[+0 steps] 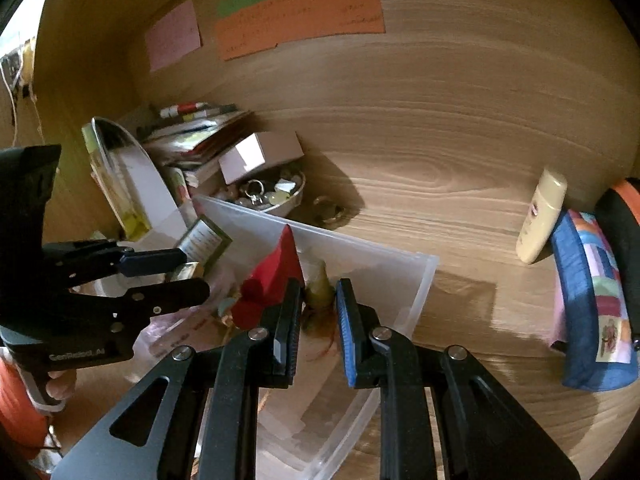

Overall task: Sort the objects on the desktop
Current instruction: 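Carry the clear dish and gold bell into the clear bin and release both, then withdraw both tools and move the right tool to the white drawstring bag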

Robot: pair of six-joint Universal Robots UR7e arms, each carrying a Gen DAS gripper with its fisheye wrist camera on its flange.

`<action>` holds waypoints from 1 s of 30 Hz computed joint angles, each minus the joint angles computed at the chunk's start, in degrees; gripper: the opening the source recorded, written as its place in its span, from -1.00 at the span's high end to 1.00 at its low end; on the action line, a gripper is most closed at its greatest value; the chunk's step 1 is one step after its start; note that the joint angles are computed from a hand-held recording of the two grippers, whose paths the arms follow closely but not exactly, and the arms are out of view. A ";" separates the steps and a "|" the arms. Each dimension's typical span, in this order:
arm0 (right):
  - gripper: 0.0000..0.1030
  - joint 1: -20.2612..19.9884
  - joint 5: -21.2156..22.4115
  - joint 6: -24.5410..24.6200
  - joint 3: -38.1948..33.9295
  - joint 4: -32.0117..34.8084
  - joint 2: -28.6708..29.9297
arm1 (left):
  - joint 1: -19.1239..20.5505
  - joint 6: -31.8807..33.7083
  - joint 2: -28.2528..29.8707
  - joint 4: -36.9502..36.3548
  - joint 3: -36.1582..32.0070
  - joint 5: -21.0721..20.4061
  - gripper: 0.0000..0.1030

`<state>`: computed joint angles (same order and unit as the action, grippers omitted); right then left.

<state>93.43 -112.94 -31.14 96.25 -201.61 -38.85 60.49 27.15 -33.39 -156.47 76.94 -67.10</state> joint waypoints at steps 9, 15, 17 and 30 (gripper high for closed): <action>0.45 0.92 -1.22 -3.69 -0.23 -2.32 1.20 | -0.29 0.67 -0.77 -0.78 0.81 1.83 0.14; 0.21 1.37 0.19 -5.25 0.46 -4.52 1.10 | -0.50 0.25 -3.72 -2.88 3.42 1.06 -0.06; 0.09 1.77 0.12 -5.22 0.72 -4.36 0.76 | -0.70 0.60 -5.26 -3.92 4.95 1.21 -0.08; -0.71 7.45 -4.07 -3.60 6.34 -9.79 -0.56 | 0.17 2.47 -14.22 -10.45 14.81 1.46 -0.69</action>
